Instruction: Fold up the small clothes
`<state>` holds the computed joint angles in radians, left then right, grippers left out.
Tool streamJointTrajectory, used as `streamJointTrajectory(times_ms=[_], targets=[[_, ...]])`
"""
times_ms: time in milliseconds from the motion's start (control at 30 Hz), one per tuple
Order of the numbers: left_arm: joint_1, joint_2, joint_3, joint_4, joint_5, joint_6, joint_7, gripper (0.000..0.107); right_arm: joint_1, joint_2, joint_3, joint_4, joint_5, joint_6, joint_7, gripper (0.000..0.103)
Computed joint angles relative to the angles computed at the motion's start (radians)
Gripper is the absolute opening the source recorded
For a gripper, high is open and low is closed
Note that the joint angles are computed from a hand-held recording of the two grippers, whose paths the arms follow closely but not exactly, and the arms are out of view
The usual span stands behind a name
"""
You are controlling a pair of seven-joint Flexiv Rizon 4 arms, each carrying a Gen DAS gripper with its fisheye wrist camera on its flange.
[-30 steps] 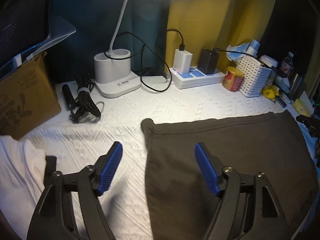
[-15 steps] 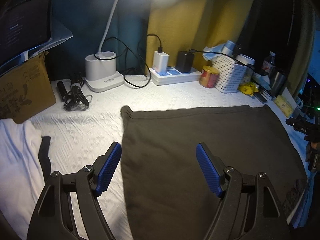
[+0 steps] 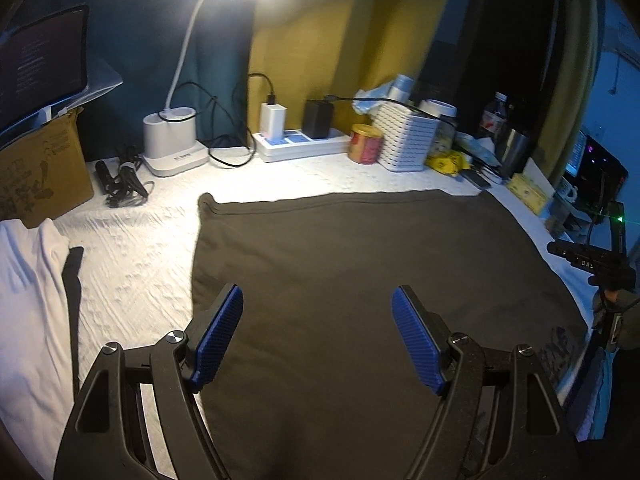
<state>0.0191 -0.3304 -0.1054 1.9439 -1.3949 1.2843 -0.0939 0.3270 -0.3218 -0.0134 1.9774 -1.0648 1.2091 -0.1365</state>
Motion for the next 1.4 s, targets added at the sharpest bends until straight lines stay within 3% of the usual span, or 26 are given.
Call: streamJointTrajectory(times_ms=[67, 167, 567, 1067, 1167, 1267, 1400], targets=[[-0.018, 0.011, -0.006, 0.016, -0.035, 0.041, 0.043, 0.077, 0.004, 0.016, -0.001, 0.027, -0.021, 0.010, 0.036, 0.064], [-0.048, 0.033, -0.006, 0.043, -0.094, 0.069, 0.116, 0.077, 0.004, 0.042, 0.011, 0.064, -0.051, 0.003, 0.089, 0.065], [-0.112, 0.106, 0.035, 0.138, -0.167, 0.025, 0.184, 0.077, -0.032, 0.180, 0.096, 0.228, -0.093, -0.038, 0.279, 0.065], [-0.133, 0.126, 0.067, 0.176, -0.219, 0.000, 0.217, 0.077, -0.002, 0.201, 0.162, 0.296, 0.073, -0.038, 0.258, 0.066], [-0.128, 0.120, 0.070, 0.174, -0.220, -0.003, 0.212, 0.077, 0.007, 0.194, 0.152, 0.298, 0.040, -0.014, 0.298, 0.082], [-0.120, 0.111, 0.072, 0.171, -0.208, -0.010, 0.198, 0.077, 0.017, 0.180, 0.148, 0.284, 0.047, -0.008, 0.309, 0.088], [-0.107, 0.102, 0.070, 0.166, -0.187, -0.023, 0.179, 0.077, 0.009, 0.157, 0.100, 0.274, -0.083, 0.087, 0.469, 0.090]])
